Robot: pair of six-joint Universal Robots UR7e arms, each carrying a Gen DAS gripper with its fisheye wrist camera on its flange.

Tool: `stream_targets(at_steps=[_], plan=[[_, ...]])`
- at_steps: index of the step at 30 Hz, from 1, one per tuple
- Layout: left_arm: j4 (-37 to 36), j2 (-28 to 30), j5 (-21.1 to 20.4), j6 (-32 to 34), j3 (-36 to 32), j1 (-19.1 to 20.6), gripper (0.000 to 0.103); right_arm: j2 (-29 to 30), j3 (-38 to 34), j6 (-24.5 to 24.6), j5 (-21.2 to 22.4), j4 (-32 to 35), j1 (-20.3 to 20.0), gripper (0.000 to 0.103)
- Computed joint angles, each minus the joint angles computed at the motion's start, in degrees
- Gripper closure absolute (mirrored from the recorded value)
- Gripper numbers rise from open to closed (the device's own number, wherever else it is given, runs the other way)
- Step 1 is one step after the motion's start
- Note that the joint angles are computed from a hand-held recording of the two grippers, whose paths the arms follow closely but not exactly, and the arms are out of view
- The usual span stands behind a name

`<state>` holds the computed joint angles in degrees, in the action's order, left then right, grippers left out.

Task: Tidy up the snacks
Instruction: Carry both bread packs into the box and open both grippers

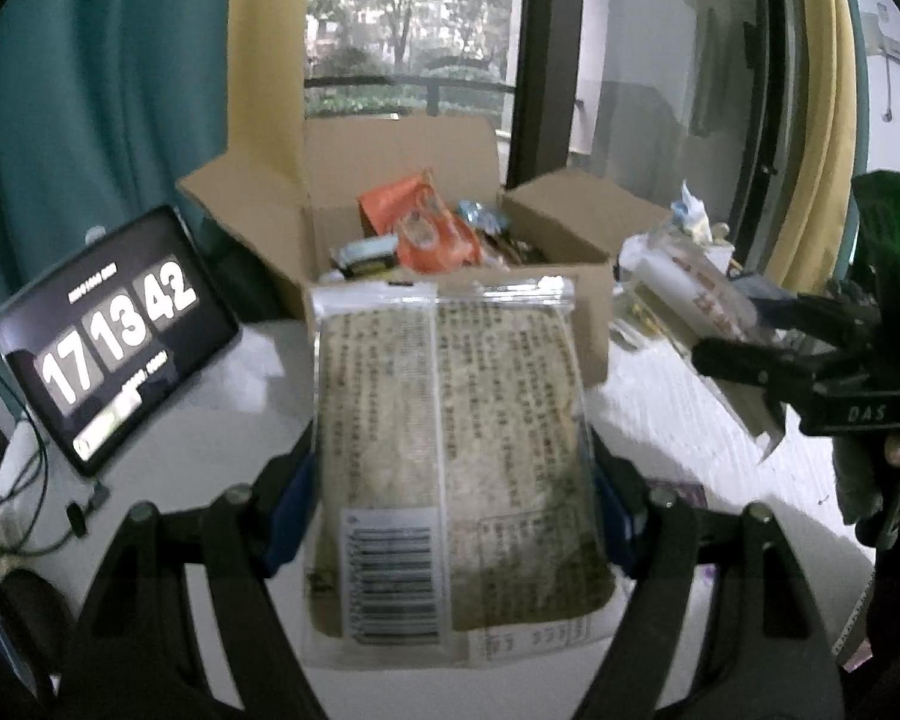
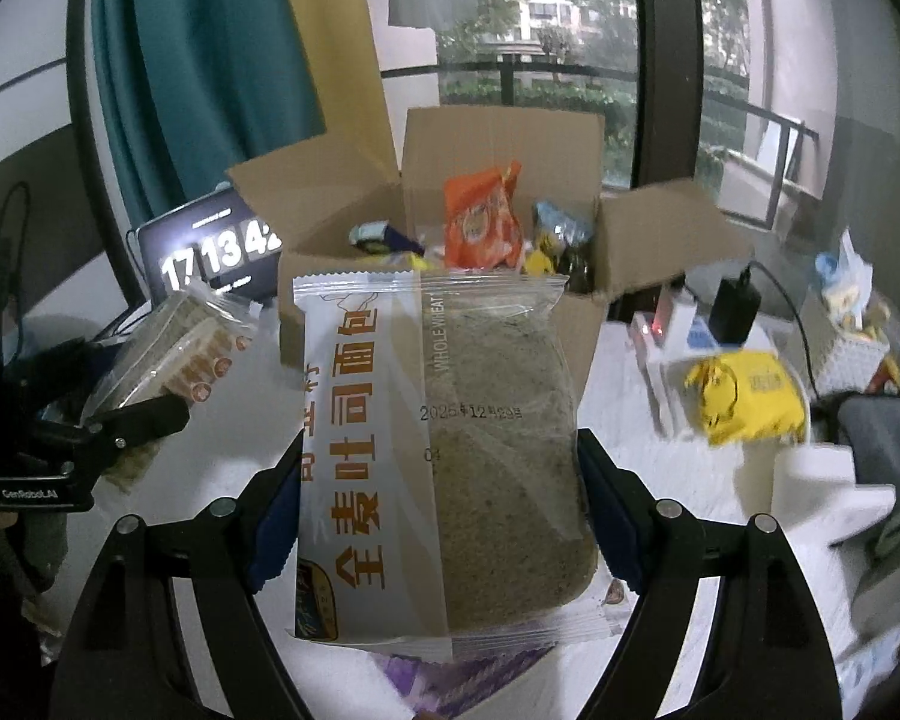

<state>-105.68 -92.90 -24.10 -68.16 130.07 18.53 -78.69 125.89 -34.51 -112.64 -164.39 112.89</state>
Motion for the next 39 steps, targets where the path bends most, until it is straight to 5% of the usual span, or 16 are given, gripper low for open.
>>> stream_targets(at_steps=[8,15,27,39], plan=[[-9.5,1.2,4.6,10.6,-2.1,4.0,0.026,5.3,-5.9,-1.4,1.3,-1.9,1.2,0.019],[-27.5,5.6,8.1,26.6,-4.0,8.3,0.025,9.6,-10.5,-1.3,2.9,-4.2,2.0,0.019],[-60.2,15.0,8.5,54.1,-9.4,15.5,0.025,16.1,-17.3,-1.5,4.2,-6.4,2.1,0.019],[-76.7,23.6,5.8,68.0,-19.6,21.8,0.025,21.6,-23.2,-0.4,4.2,-7.8,0.8,0.019]])
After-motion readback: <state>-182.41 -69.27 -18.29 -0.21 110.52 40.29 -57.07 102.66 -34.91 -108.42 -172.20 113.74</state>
